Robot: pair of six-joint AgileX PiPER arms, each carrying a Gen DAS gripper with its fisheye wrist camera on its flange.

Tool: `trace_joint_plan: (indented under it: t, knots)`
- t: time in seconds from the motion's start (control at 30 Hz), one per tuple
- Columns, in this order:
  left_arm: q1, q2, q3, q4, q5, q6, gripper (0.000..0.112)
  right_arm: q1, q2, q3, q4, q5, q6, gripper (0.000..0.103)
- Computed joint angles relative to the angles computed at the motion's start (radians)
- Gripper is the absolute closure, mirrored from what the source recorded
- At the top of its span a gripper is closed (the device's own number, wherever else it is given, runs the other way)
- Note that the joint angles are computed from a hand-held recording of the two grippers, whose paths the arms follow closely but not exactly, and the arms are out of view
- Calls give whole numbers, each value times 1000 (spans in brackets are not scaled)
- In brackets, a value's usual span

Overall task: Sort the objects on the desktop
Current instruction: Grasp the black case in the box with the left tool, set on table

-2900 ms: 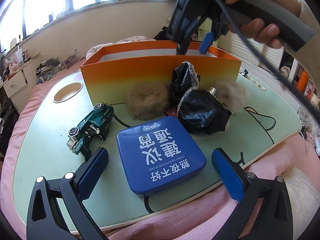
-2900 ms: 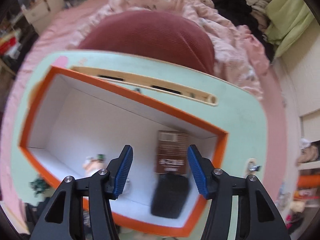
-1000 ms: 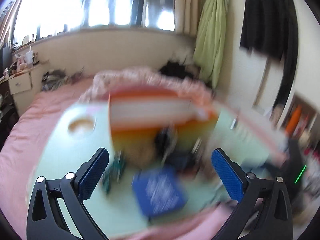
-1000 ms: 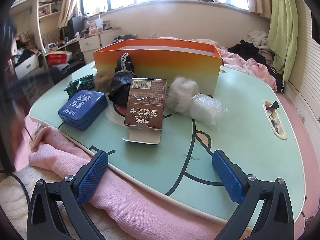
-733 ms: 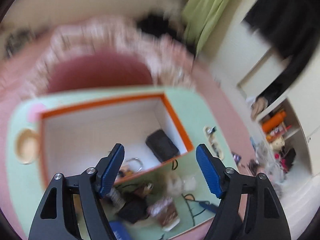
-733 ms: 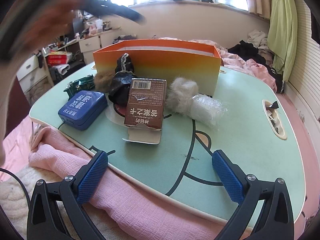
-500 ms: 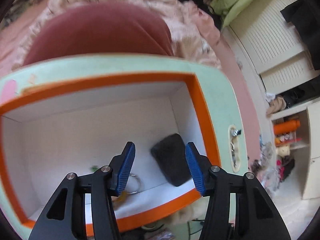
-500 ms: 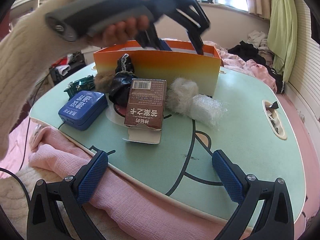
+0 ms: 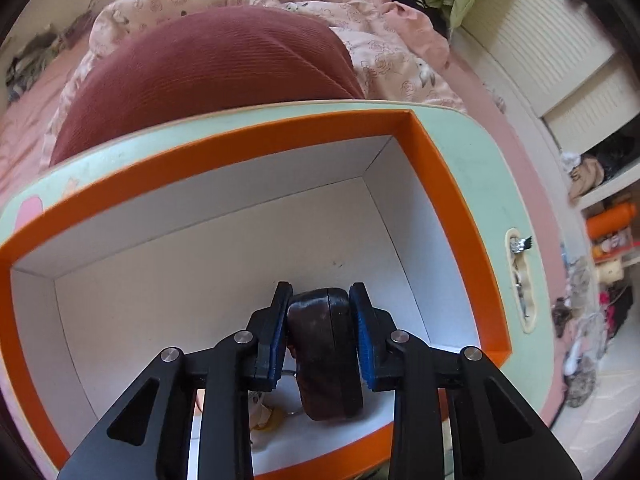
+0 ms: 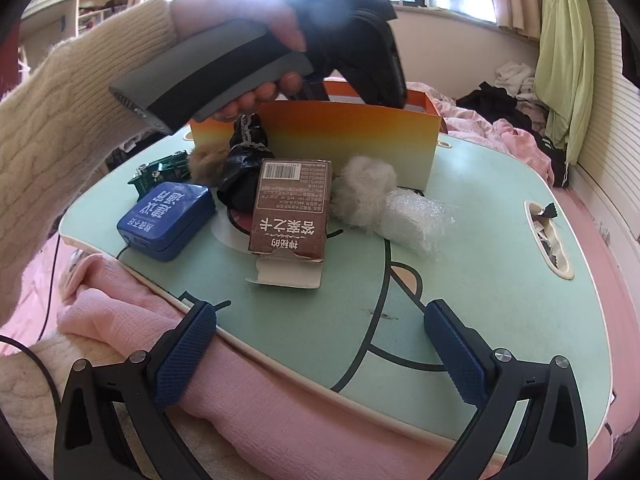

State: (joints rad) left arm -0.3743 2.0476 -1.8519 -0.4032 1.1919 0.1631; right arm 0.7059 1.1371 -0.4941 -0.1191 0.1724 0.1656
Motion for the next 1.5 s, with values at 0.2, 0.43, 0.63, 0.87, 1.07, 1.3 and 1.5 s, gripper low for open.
trace_joint_plan:
  t: [0.2, 0.43, 0.63, 0.87, 1.07, 1.3, 1.5]
  knots:
    - [219, -210, 225, -366, -34, 240, 83, 1, 3, -6, 12, 6, -11, 0]
    - [435, -491, 575, -606, -4, 575, 83, 9, 9, -9, -35, 5, 40, 0]
    - [397, -535, 830, -632, -141, 766, 83, 8, 8, -8, -29, 4, 34, 0]
    - [443, -584, 987, -791, -192, 977, 65, 13, 10, -7, -58, 1, 65, 0]
    - [631, -841, 1216, -770, -230, 1169, 34, 19, 6, -5, -83, 2, 94, 0]
    - [683, -1021, 1481, -650, -368, 1391, 34, 21, 5, -6, -101, 6, 112, 0]
    - [288, -1024, 1523, -689, -824, 1161, 9, 20, 5, -7, -100, 7, 109, 0]
